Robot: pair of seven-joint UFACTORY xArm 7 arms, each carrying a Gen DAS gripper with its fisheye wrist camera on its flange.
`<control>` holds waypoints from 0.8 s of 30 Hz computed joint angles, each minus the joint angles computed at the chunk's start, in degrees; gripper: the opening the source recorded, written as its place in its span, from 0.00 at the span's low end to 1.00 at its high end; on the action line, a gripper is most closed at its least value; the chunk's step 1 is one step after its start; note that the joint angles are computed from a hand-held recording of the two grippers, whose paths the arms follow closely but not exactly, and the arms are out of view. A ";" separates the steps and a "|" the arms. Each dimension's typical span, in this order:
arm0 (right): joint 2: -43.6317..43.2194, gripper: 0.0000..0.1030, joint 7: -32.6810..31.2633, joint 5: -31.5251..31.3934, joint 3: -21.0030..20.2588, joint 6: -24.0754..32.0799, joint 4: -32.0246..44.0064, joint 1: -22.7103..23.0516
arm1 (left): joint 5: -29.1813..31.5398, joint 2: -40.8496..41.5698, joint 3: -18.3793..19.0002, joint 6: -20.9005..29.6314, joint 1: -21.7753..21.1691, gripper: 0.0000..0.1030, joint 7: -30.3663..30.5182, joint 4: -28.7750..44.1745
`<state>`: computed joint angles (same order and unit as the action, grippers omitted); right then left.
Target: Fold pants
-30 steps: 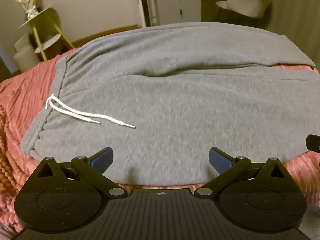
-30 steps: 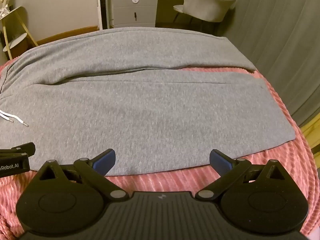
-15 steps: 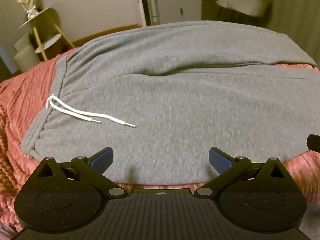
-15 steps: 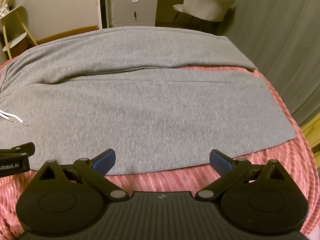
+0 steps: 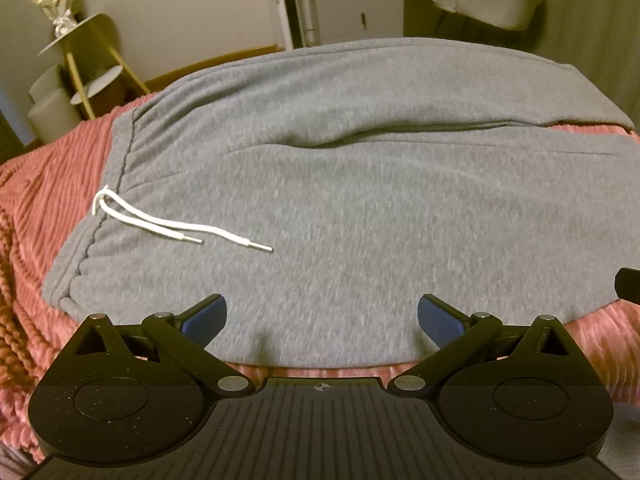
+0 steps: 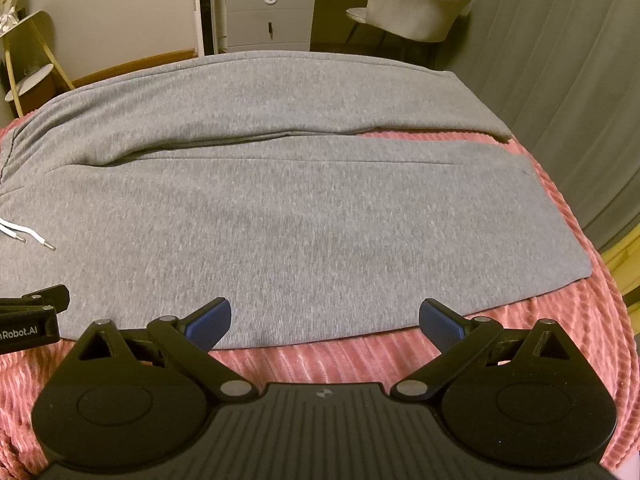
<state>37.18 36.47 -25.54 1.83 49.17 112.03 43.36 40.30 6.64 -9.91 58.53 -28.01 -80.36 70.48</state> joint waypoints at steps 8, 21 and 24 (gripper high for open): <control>0.09 0.97 -0.10 0.09 0.00 0.04 0.08 0.02 | -0.28 0.02 0.05 0.00 0.10 1.00 0.14 -0.09; 0.15 0.97 -0.06 0.11 -0.05 -0.06 -0.04 0.02 | -0.73 0.19 0.04 0.33 0.21 1.00 0.61 -0.13; 0.18 0.97 -0.04 0.13 -0.05 -0.04 -0.06 0.01 | -0.87 0.25 0.10 0.40 0.19 1.00 0.80 -0.13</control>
<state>37.35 36.44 -25.41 1.78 49.13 111.98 43.37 39.43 6.89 -9.81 58.92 -27.81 -79.56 70.35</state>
